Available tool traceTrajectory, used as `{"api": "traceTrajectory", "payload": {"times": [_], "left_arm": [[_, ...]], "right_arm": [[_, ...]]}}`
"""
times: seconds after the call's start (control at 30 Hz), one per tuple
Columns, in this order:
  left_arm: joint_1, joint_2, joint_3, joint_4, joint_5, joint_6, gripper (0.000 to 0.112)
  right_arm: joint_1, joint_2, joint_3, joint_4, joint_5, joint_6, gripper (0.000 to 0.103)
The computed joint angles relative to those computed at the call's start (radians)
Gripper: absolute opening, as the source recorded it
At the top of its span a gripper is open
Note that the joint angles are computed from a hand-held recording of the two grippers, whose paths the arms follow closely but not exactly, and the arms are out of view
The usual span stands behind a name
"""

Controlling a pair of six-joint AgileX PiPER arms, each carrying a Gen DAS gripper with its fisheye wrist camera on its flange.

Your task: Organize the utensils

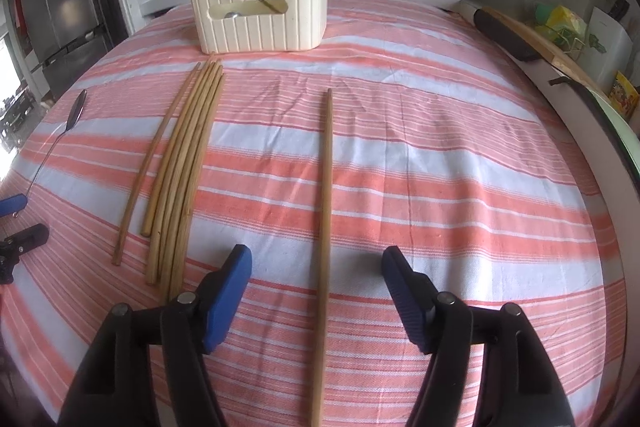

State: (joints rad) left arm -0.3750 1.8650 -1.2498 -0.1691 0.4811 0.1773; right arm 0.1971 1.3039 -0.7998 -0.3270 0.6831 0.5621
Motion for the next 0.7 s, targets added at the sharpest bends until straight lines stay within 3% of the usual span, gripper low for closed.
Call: {"api": "traceTrajectory", "payload": {"times": [0.17, 0.33, 0.53, 0.7], "left_arm": [[0.099, -0.051, -0.063, -0.062, 0.019, 0.103, 0.102], [0.215, 0.14, -0.373, -0.232, 0.205, 0.227, 0.102], [0.159, 0.415, -0.752, -0.073, 0.349, 0.093, 0.101], [0.13, 0.573, -1.001, 0.016, 0.469, 0.028, 0.101]], "right_arm": [[-0.088, 0.013, -0.112, 0.153, 0.104, -0.25, 0.067], [-0.152, 0.094, -0.227, 0.264, 0.172, -0.394, 0.067], [-0.181, 0.225, -0.315, 0.286, 0.169, -0.429, 0.067], [-0.21, 0.288, -0.357, 0.332, 0.182, -0.472, 0.068]]}}
